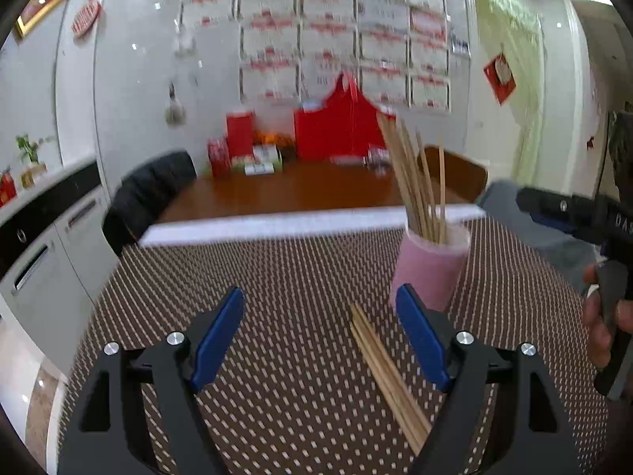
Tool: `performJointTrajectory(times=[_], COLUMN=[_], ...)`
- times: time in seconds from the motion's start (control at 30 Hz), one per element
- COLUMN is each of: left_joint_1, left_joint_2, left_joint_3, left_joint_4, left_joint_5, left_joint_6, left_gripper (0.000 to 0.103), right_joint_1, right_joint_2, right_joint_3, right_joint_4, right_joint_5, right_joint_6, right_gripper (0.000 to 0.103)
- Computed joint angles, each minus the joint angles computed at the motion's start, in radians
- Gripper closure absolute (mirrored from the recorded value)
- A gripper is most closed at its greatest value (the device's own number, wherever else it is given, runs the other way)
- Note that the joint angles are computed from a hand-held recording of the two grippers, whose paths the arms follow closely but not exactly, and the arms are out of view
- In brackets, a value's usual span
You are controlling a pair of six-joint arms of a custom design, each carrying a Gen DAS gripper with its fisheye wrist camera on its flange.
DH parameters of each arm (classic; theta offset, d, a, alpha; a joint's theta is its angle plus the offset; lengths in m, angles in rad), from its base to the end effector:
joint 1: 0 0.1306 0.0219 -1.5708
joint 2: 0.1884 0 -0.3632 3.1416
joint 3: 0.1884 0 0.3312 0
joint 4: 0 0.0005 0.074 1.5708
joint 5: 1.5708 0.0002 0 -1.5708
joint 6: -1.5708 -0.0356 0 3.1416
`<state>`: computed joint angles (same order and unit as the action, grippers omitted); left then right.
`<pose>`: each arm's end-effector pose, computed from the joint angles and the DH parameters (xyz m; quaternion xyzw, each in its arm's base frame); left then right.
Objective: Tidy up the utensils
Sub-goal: 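Open both tools to release the chopsticks and withdraw toward the pile, then lower both tools to the pile and close each on a chopstick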
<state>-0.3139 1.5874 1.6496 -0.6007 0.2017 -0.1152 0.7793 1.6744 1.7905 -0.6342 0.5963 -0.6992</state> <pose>0.4920 -0.1677 0.4508 0.2328 0.8349 -0.1358 0.4799 0.4023 0.3686 0.4654 0.1144 0.8317 0.1358 0.5260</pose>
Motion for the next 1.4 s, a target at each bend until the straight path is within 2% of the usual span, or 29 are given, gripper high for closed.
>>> performJointTrajectory(times=[0.17,0.3,0.43,0.67,0.83,1.0,1.1,1.17,1.23,1.33,1.4], left_joint_1=[-0.016,-0.034,-0.042,-0.065,-0.082,-0.089,-0.111,-0.126,-0.113,-0.088,-0.072], left_joint_2=[0.024,0.062,0.078,0.098,0.098,0.105,0.094,0.083,0.091,0.118,0.125], left_joint_3=[-0.054,-0.041,-0.034,-0.026,-0.040,-0.030,-0.042,-0.059,-0.047,-0.010,0.003], left_joint_4=[-0.007,-0.099,-0.160,-0.214,-0.203,-0.217,-0.209,-0.188,-0.207,-0.254,-0.262], left_joint_5=[-0.006,-0.046,-0.052,-0.075,-0.110,-0.135,-0.202,-0.248,-0.216,-0.160,-0.130], left_joint_6=[0.000,-0.039,-0.062,-0.097,-0.098,-0.033,0.021,0.007,0.019,-0.007,-0.062], left_gripper=[0.025,0.025,0.025,0.025,0.024,0.020,0.020,0.020,0.020,0.018,0.018], right_joint_1=[-0.004,-0.007,-0.015,-0.016,-0.018,-0.020,-0.020,-0.018,-0.014,-0.011,-0.014], right_joint_2=[0.022,0.046,0.076,0.088,0.095,0.104,0.116,0.127,0.139,0.161,0.187], right_joint_3=[-0.022,-0.004,0.028,0.034,0.040,0.050,0.065,0.082,0.101,0.132,0.171], right_joint_4=[-0.013,-0.061,-0.107,-0.129,-0.138,-0.151,-0.161,-0.173,-0.189,-0.226,-0.283], right_joint_5=[-0.065,-0.095,-0.138,-0.162,-0.167,-0.173,-0.180,-0.187,-0.190,-0.197,-0.223], right_joint_6=[-0.002,-0.007,-0.018,-0.016,-0.020,-0.021,-0.021,-0.018,-0.006,0.002,0.004], right_gripper=[0.006,0.006,0.006,0.006,0.006,0.006,0.006,0.006,0.006,0.006,0.006])
